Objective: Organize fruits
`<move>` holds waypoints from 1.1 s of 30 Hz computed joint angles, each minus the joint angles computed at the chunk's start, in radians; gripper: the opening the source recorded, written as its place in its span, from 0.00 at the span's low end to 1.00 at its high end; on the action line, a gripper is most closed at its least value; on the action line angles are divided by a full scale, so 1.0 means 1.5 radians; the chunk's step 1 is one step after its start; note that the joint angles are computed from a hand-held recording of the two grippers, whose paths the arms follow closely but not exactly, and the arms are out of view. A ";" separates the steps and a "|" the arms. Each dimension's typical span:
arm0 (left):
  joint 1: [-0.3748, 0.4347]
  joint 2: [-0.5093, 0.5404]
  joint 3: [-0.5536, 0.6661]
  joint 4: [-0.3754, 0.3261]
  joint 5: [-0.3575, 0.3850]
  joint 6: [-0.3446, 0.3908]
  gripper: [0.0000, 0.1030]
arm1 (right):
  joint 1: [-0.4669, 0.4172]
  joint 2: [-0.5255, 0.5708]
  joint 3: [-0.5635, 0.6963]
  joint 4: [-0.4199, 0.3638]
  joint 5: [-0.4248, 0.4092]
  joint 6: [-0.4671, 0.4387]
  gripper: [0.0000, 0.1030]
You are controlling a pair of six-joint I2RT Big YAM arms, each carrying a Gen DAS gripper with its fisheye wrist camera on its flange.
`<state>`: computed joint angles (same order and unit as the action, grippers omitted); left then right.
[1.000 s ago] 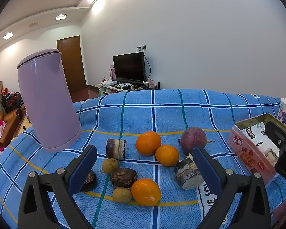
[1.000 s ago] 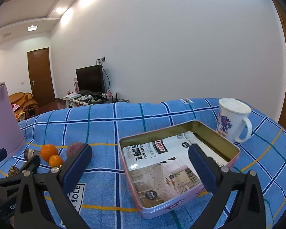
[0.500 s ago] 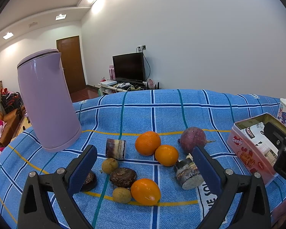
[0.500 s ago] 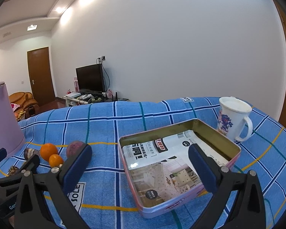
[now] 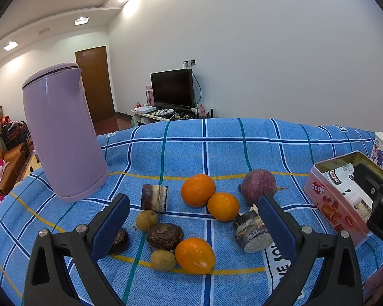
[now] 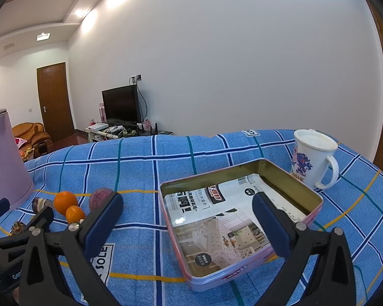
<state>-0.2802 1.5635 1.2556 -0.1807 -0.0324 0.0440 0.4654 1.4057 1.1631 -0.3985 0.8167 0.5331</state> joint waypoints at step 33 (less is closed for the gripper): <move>0.006 0.004 0.002 -0.006 0.007 -0.003 0.98 | 0.003 0.007 0.006 0.000 -0.006 -0.011 1.00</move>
<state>-0.2710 1.5696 1.2580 -0.1892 -0.0215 0.0396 0.4694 1.4162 1.1718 -0.3990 0.8071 0.5168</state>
